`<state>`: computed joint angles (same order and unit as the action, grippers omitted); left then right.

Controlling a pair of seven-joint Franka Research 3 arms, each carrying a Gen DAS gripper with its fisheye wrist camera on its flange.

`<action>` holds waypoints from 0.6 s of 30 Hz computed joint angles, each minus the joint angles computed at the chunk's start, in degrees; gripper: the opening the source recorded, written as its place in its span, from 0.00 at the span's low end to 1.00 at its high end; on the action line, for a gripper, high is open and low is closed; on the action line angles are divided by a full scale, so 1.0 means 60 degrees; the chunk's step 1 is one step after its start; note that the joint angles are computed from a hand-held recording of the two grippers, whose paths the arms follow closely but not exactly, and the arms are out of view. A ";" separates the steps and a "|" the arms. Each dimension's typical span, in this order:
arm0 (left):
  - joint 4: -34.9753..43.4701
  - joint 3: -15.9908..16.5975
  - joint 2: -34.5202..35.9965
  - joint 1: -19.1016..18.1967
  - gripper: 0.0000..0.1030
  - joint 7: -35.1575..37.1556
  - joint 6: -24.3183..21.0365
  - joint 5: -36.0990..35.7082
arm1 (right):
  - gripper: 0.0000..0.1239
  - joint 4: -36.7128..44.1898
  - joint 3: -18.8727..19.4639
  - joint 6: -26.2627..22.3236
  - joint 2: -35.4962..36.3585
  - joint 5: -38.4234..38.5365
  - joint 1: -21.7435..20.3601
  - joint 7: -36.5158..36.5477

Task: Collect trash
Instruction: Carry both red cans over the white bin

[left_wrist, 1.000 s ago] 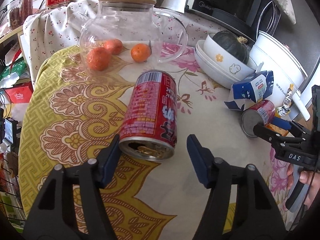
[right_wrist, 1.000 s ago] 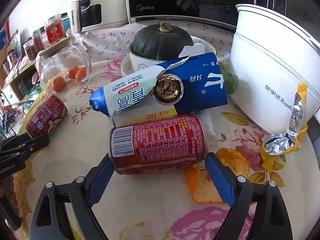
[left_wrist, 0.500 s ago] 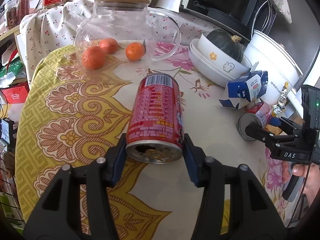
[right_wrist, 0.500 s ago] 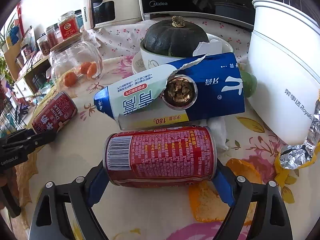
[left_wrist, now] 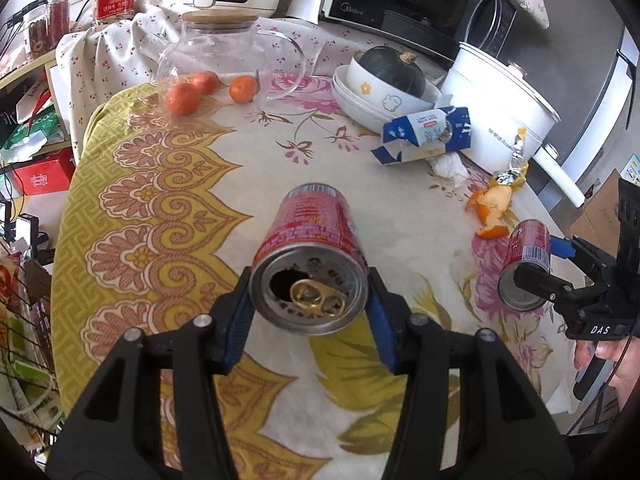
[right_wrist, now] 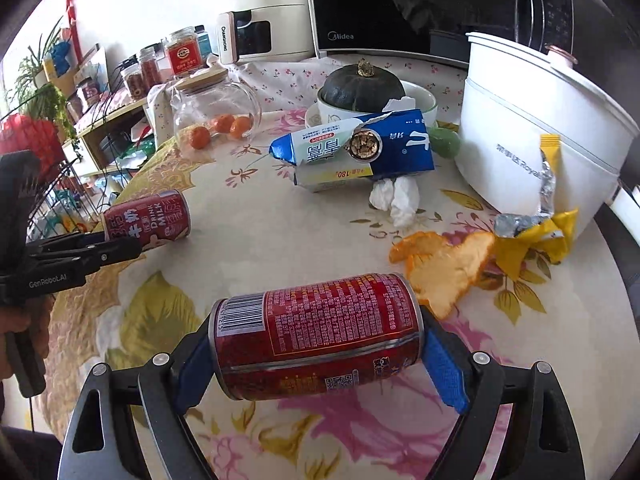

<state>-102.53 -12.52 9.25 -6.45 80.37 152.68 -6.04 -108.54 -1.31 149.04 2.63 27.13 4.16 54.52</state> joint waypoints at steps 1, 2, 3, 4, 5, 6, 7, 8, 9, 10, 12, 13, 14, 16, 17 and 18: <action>-0.0187 -0.0040 -0.0179 -0.0011 0.52 -0.0003 0.0047 -0.0079 | 0.73 -0.0266 -0.0025 -0.0007 -0.0272 0.0110 -0.0036 -0.0104; -0.0383 -0.0073 -0.0376 -0.0041 0.52 0.0006 0.0090 -0.0153 | 0.73 -0.0512 -0.0056 -0.0023 -0.0532 0.0187 -0.0055 -0.0174; -0.0595 -0.0087 -0.0569 -0.0090 0.52 0.0003 0.0159 -0.0188 | 0.73 -0.0797 -0.0104 -0.0044 -0.0843 0.0273 -0.0075 -0.0248; -0.0781 -0.0099 -0.0764 -0.0163 0.52 -0.0018 0.0194 -0.0191 | 0.73 -0.0993 -0.0147 -0.0068 -0.1076 0.0299 -0.0080 -0.0257; -0.0917 -0.0097 -0.0911 -0.0231 0.52 -0.0020 0.0209 -0.0217 | 0.73 -0.1189 -0.0210 -0.0121 -0.1318 0.0331 -0.0099 -0.0286; -0.1076 -0.0100 -0.1080 -0.0315 0.52 -0.0065 0.0232 -0.0226 | 0.73 -0.1428 -0.0272 -0.0166 -0.1595 0.0324 -0.0123 -0.0293; -0.1229 -0.0096 -0.1233 -0.0396 0.52 -0.0103 0.0270 -0.0265 | 0.73 -0.1654 -0.0333 -0.0186 -0.1842 0.0295 -0.0149 -0.0313; -0.1287 -0.0080 -0.1309 -0.0467 0.52 -0.0113 0.0286 -0.0332 | 0.73 -0.1877 -0.0380 -0.0197 -0.2091 0.0219 -0.0180 -0.0294; -0.1393 -0.0082 -0.1432 -0.0551 0.52 -0.0165 0.0306 -0.0380 | 0.73 -0.2097 -0.0428 -0.0202 -0.2331 0.0128 -0.0218 -0.0281; -0.1459 -0.0076 -0.1526 -0.0632 0.52 -0.0213 0.0308 -0.0397 | 0.73 -0.2283 -0.0474 -0.0218 -0.2545 0.0028 -0.0261 -0.0255; -0.1609 -0.0092 -0.1722 -0.0817 0.52 -0.0275 0.0357 -0.0428 | 0.73 -0.2623 -0.0566 -0.0268 -0.2956 -0.0175 -0.0373 -0.0161; -0.1651 -0.0098 -0.1792 -0.0908 0.52 -0.0307 0.0373 -0.0414 | 0.73 -0.2724 -0.0604 -0.0291 -0.3094 -0.0246 -0.0413 -0.0116; -0.1684 -0.0110 -0.1853 -0.1001 0.52 -0.0327 0.0391 -0.0399 | 0.73 -0.2864 -0.0652 -0.0320 -0.3275 -0.0318 -0.0469 -0.0079; -0.1737 -0.0138 -0.1956 -0.1184 0.52 -0.0340 0.0443 -0.0392 | 0.73 -0.3127 -0.0726 -0.0363 -0.3620 -0.0486 -0.0599 0.0030; -0.1740 -0.0155 -0.1993 -0.1280 0.52 -0.0309 0.0442 -0.0424 | 0.73 -0.3261 -0.0769 -0.0369 -0.3790 -0.0549 -0.0667 0.0080; -0.1726 -0.0167 -0.2007 -0.1370 0.52 -0.0249 0.0441 -0.0466 | 0.73 -0.3375 -0.0831 -0.0365 -0.3928 -0.0557 -0.0705 0.0082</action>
